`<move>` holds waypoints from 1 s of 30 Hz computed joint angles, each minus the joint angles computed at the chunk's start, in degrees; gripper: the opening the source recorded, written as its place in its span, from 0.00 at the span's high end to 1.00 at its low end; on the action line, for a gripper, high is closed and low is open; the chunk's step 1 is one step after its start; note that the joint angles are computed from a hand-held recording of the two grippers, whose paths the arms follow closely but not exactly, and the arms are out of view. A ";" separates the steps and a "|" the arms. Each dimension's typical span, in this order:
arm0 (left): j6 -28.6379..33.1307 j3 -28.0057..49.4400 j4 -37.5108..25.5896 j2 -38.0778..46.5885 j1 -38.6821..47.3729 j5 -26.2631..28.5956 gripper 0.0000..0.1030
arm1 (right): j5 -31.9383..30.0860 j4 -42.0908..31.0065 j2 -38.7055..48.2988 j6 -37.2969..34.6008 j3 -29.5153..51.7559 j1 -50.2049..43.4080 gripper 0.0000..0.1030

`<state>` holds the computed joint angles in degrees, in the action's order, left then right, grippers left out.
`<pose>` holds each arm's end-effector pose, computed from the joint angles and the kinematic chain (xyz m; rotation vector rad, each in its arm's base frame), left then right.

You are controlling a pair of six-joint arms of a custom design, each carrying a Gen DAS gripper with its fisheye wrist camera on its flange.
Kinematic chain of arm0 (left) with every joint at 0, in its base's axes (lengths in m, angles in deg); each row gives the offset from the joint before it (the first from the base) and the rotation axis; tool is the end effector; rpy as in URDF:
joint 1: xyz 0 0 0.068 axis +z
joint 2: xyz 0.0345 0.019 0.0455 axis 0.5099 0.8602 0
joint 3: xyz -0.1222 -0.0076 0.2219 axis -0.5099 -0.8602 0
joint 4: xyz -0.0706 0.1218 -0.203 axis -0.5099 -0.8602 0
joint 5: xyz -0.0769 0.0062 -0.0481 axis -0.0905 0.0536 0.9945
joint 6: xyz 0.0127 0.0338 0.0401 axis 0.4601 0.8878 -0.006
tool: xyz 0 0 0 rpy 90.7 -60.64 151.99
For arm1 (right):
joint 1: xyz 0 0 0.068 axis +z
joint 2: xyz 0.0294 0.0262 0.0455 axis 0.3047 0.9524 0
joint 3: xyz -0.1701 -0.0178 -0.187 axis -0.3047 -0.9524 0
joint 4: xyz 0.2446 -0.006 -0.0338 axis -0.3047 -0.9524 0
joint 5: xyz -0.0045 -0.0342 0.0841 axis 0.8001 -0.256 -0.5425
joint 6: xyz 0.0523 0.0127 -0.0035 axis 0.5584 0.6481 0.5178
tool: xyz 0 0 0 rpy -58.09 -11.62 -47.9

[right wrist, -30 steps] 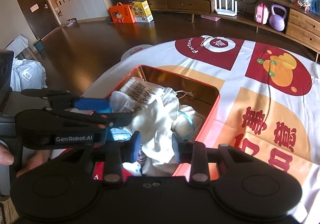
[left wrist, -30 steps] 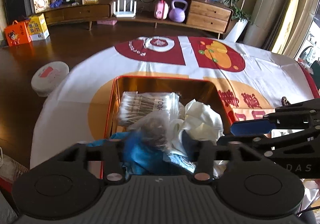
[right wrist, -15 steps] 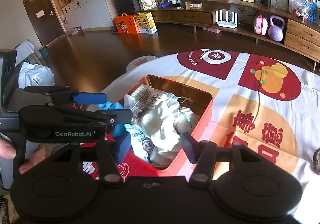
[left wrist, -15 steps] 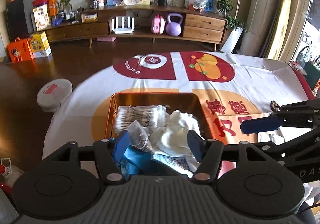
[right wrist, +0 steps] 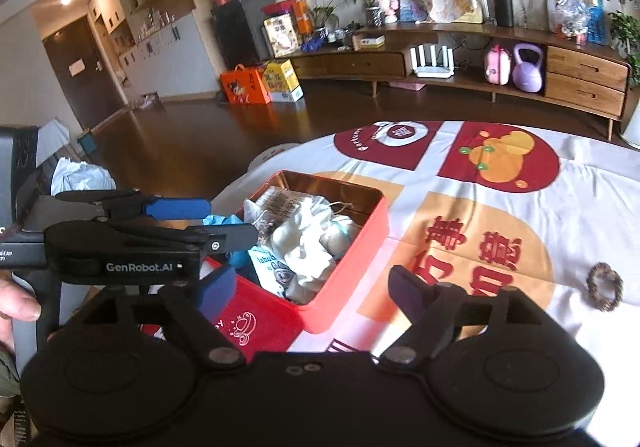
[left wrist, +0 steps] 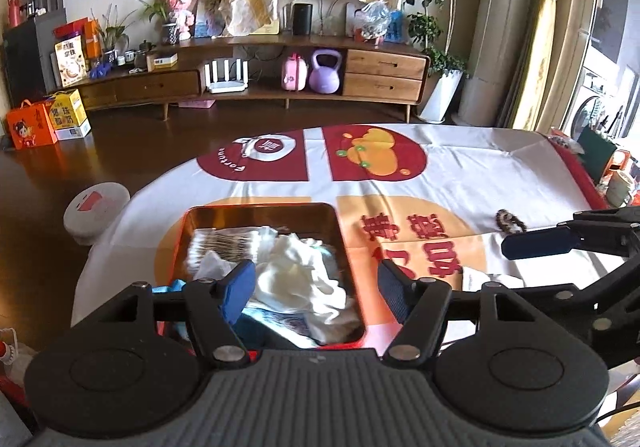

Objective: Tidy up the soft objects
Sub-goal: 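Move both tools away from the tin toward the brown scrunchie and white sachet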

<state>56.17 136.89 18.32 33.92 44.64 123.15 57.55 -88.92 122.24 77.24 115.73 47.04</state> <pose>0.3423 0.0634 0.1984 0.6235 2.2078 -0.3825 0.2291 0.1245 0.2177 -0.0458 2.2647 0.3958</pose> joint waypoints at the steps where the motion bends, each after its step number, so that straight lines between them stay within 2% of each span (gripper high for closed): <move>1: -0.10 -0.94 0.06 -1.00 -0.13 0.24 0.28 | 0.41 -0.23 -1.58 0.26 -1.13 -0.01 0.14; 4: -0.76 -3.92 0.46 -3.95 -1.03 0.74 0.26 | 1.17 -1.32 -6.98 0.70 -4.81 -0.84 0.13; 10: -2.57 -10.03 1.26 -9.87 -4.40 0.41 0.26 | 2.50 -4.91 -18.67 0.82 -11.17 -3.85 0.02; 14: -4.90 -14.18 3.22 -13.70 -7.53 -0.56 0.19 | 0.97 -7.95 -26.81 0.30 -15.29 -8.20 0.00; 23: -12.45 -20.81 7.91 -18.84 -16.18 -4.35 0.17 | -7.43 -15.91 -39.93 -4.85 -20.00 -25.06 0.00; 30: -16.33 -23.48 12.45 -17.87 -23.60 -9.14 0.17 | -18.47 -16.33 -40.94 -12.37 -22.33 -42.90 0.00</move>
<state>39.84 113.41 30.78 16.05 21.04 114.01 39.09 -105.24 81.30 64.87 93.40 4.15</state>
